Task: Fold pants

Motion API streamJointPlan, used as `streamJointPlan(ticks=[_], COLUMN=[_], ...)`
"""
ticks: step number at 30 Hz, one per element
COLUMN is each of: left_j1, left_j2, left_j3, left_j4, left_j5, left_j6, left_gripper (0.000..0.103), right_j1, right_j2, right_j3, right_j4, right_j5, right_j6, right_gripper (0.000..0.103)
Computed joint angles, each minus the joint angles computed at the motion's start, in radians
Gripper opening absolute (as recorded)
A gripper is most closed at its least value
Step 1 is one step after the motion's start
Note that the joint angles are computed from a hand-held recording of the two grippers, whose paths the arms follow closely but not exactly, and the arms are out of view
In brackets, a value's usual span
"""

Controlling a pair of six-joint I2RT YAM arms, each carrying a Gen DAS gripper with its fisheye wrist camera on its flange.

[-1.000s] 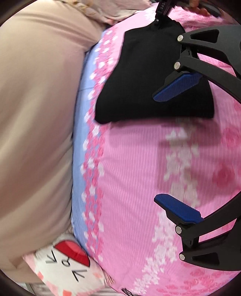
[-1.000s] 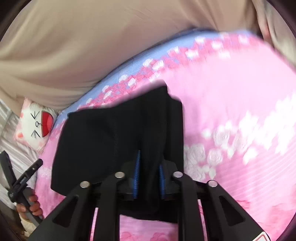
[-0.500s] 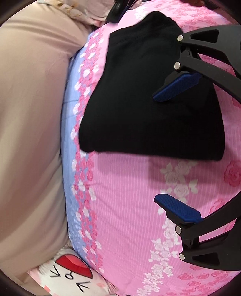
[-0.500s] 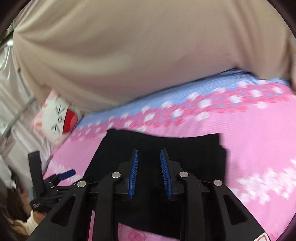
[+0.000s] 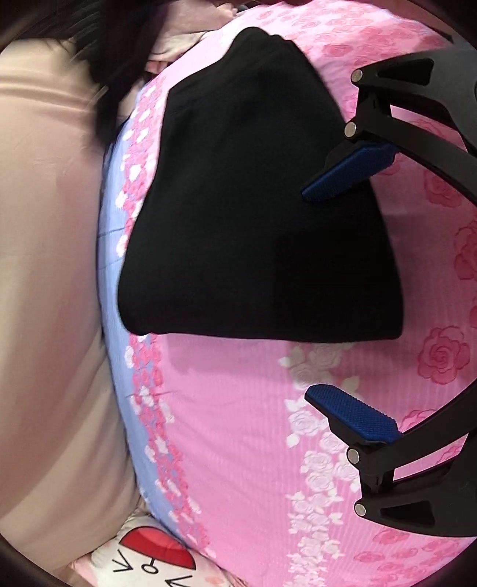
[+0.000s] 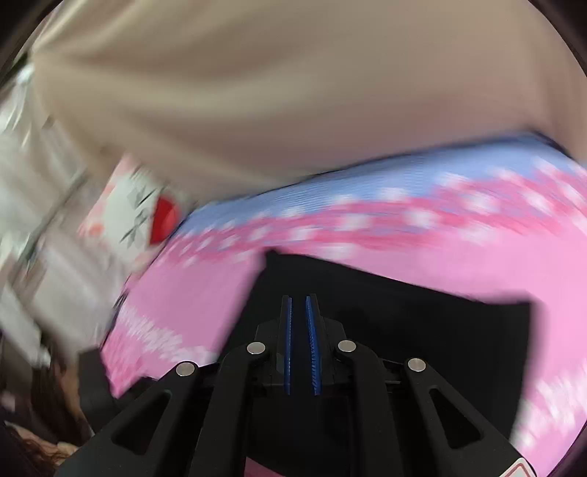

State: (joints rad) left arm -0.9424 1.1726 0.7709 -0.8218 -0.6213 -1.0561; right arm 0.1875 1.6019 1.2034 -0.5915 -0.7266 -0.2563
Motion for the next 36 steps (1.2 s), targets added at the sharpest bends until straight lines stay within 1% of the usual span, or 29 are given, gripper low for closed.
streamJointPlan(ticks=[1, 3, 4, 5, 6, 7, 8, 9, 10, 11, 12, 13, 14, 16, 17, 18, 20, 23, 24, 26, 28, 29, 30, 31, 32, 33, 34, 35, 36], left_j1=[-0.008, -0.022, -0.028, -0.035, -0.039, -0.040, -0.038, -0.032, -0.022, -0.017, -0.015, -0.017, -0.020, -0.008, 0.009, 0.030, 0.067, 0.139, 0.150, 0.126, 0.119, 0.118, 0.126, 0.162, 0.177, 0.184, 0.192, 0.197, 0.195], left_j2=[-0.015, -0.042, -0.051, -0.061, -0.063, -0.062, -0.064, -0.074, -0.094, -0.114, -0.140, -0.161, -0.186, -0.223, -0.248, -0.264, -0.262, -0.215, -0.202, -0.162, -0.126, -0.127, -0.143, -0.163, -0.196, -0.229, -0.249, -0.258, -0.252], left_j3=[-0.011, -0.030, -0.037, -0.048, -0.055, -0.062, -0.067, -0.075, -0.082, -0.086, -0.091, -0.096, -0.101, -0.113, -0.127, -0.142, -0.168, -0.200, -0.207, -0.189, -0.167, -0.165, -0.172, -0.181, -0.181, -0.187, -0.188, -0.191, -0.199], left_j4=[-0.005, -0.011, -0.018, -0.019, -0.022, -0.025, -0.021, -0.010, 0.000, -0.001, -0.001, -0.001, 0.001, 0.021, 0.045, 0.073, 0.137, 0.242, 0.271, 0.270, 0.274, 0.276, 0.290, 0.301, 0.279, 0.262, 0.243, 0.226, 0.225], left_j5=[0.002, 0.004, 0.004, 0.004, 0.000, -0.007, -0.006, 0.005, 0.025, 0.035, 0.039, 0.037, 0.034, 0.052, 0.075, 0.100, 0.140, 0.250, 0.276, 0.240, 0.244, 0.242, 0.257, 0.301, 0.317, 0.326, 0.337, 0.343, 0.343], left_j6=[-0.009, -0.027, -0.037, -0.044, -0.052, -0.062, -0.058, -0.043, -0.027, -0.021, -0.017, -0.014, -0.009, 0.005, 0.015, 0.021, 0.022, 0.025, 0.018, 0.000, 0.011, 0.013, 0.024, 0.047, 0.041, 0.037, 0.041, 0.042, 0.040], left_gripper=[0.098, 0.098, 0.098, 0.098, 0.098, 0.098, 0.098, 0.098, 0.098, 0.098, 0.098, 0.098, 0.098, 0.098, 0.098, 0.098, 0.098, 0.098, 0.098, 0.098, 0.097, 0.085, 0.073, 0.065, 0.055, 0.053, 0.053, 0.055, 0.059], right_j1=[0.098, 0.198, 0.251, 0.279, 0.288, 0.258, 0.239, 0.219, 0.192, 0.163, 0.126, 0.055, -0.023, -0.172, -0.258, -0.337, -0.510, -0.656, -0.670, -0.656, -0.583, -0.544, -0.514, -0.506, -0.536, -0.577, -0.619, -0.642, -0.634], right_j2=[0.055, 0.185, 0.283, 0.368, 0.448, 0.480, 0.482, 0.451, 0.374, 0.287, 0.189, 0.066, -0.030, -0.176, -0.234, -0.269, -0.264, -0.204, -0.179, -0.150, -0.130, -0.135, -0.145, -0.160, -0.169, -0.165, -0.149, -0.123, -0.087], right_j3=[0.037, 0.132, 0.193, 0.236, 0.278, 0.317, 0.341, 0.315, 0.238, 0.152, 0.058, -0.051, -0.131, -0.236, -0.280, -0.312, -0.342, -0.358, -0.356, -0.364, -0.390, -0.411, -0.427, -0.433, -0.414, -0.387, -0.362, -0.349, -0.347], right_j4=[0.041, 0.061, 0.076, 0.102, 0.118, 0.109, 0.080, 0.100, 0.143, 0.186, 0.225, 0.251, 0.249, 0.205, 0.179, 0.150, 0.065, -0.022, -0.047, -0.061, 0.011, 0.068, 0.108, 0.109, 0.045, -0.020, -0.072, -0.098, -0.076], right_j5=[0.076, 0.160, 0.243, 0.322, 0.352, 0.261, 0.230, 0.210, 0.200, 0.194, 0.182, 0.161, 0.136, 0.123, 0.128, 0.125, 0.076, -0.029, -0.059, -0.093, -0.073, -0.045, -0.013, -0.006, -0.065, -0.131, -0.181, -0.188, -0.150], right_j6=[0.033, 0.069, 0.093, 0.102, 0.104, 0.157, 0.191, 0.223, 0.234, 0.218, 0.198, 0.175, 0.150, 0.087, 0.040, -0.009, -0.144, -0.274, -0.294, -0.320, -0.291, -0.258, -0.233, -0.233, -0.270, -0.318, -0.360, -0.395, -0.394], right_gripper=[0.012, 0.011, 0.010, 0.000, 0.000, 0.000, 0.000, 0.002, 0.008, 0.011, 0.011, 0.011, 0.015, 0.034, 0.051, 0.061, 0.061, 0.061, 0.061, 0.061, 0.061, 0.059, 0.049, 0.035, 0.026, 0.015, 0.015, 0.015, 0.022])
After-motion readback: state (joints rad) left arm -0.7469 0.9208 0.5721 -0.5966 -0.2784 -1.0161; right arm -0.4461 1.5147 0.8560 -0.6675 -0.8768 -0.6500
